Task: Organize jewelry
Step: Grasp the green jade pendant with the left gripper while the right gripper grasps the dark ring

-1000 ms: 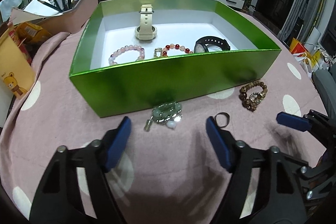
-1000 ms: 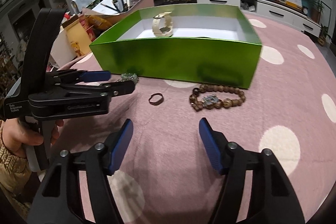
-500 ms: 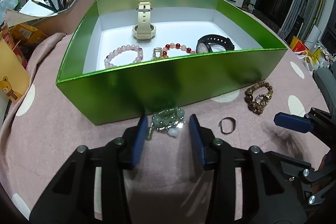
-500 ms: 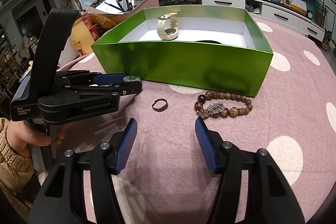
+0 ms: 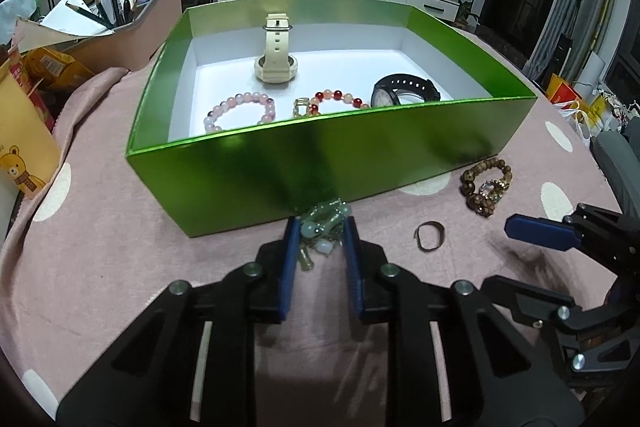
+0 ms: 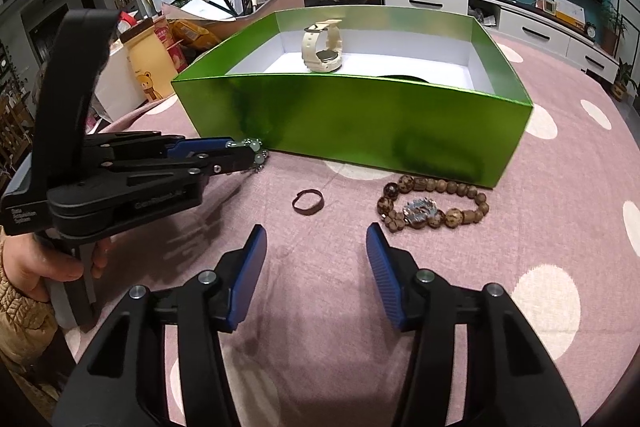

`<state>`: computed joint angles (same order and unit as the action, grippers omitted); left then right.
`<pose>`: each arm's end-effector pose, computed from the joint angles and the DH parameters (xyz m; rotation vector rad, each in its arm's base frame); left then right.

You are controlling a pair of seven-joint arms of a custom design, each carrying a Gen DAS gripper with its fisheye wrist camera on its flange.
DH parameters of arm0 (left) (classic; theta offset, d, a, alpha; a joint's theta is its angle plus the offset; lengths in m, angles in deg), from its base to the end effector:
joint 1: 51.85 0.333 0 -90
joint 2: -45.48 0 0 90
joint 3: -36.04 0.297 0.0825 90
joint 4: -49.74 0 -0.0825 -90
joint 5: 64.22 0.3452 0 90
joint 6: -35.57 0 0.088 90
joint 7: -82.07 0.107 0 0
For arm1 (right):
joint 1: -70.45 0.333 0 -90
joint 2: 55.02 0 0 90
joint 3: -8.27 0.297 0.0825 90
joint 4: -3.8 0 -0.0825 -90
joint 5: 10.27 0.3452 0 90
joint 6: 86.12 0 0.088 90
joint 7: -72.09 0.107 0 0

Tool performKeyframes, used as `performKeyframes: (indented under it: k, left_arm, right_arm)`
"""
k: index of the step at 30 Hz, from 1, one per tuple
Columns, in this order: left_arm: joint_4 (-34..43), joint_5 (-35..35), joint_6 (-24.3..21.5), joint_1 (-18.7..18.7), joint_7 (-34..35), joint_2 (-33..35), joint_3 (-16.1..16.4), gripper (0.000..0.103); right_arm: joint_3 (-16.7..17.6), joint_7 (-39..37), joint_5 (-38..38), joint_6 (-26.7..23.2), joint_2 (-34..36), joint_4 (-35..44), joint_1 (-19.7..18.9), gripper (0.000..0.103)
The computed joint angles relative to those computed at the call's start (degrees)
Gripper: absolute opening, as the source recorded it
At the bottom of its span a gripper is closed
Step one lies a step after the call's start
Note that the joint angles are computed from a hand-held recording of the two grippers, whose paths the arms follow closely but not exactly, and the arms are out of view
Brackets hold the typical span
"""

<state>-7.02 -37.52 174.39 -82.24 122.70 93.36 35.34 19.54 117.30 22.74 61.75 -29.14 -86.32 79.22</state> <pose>0.6568 -0.3893 0.4249 -1.8997 1.7776 -0.7459 0.6489 0.2024 0.4440 -2.1801 1.0415 -0.2217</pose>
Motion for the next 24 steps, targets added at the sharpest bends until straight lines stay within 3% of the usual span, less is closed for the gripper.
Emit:
performKeyframes:
  k: [12,14,20,24]
  left_arm:
    - [-13.87,2.63,6.62,1.10,-4.71,-8.57,0.34,0.022]
    - [-15.57,3.20,7.19,1.37,-5.37,-9.70,0.25,0.022]
    - [-17.61,4.12,8.07,2.06,-6.23,-11.01,-0.24,0.022]
    - [-17.87,4.41,8.35,2.13,-6.33,-11.30,-0.52,0.022]
  right_arm:
    - [-2.62,8.95,-12.54,-1.18,6.56,8.63,4.86,0.043]
    - [-2.85,10.10,-14.41,-0.95,7.28,9.61,5.43,0.038]
    - [-2.07,10.40,-16.92,0.06,7.87,10.10,5.52,0.021]
    - [-1.92,10.08,-17.98,2.14,6.79,7.95,5.59,0.021]
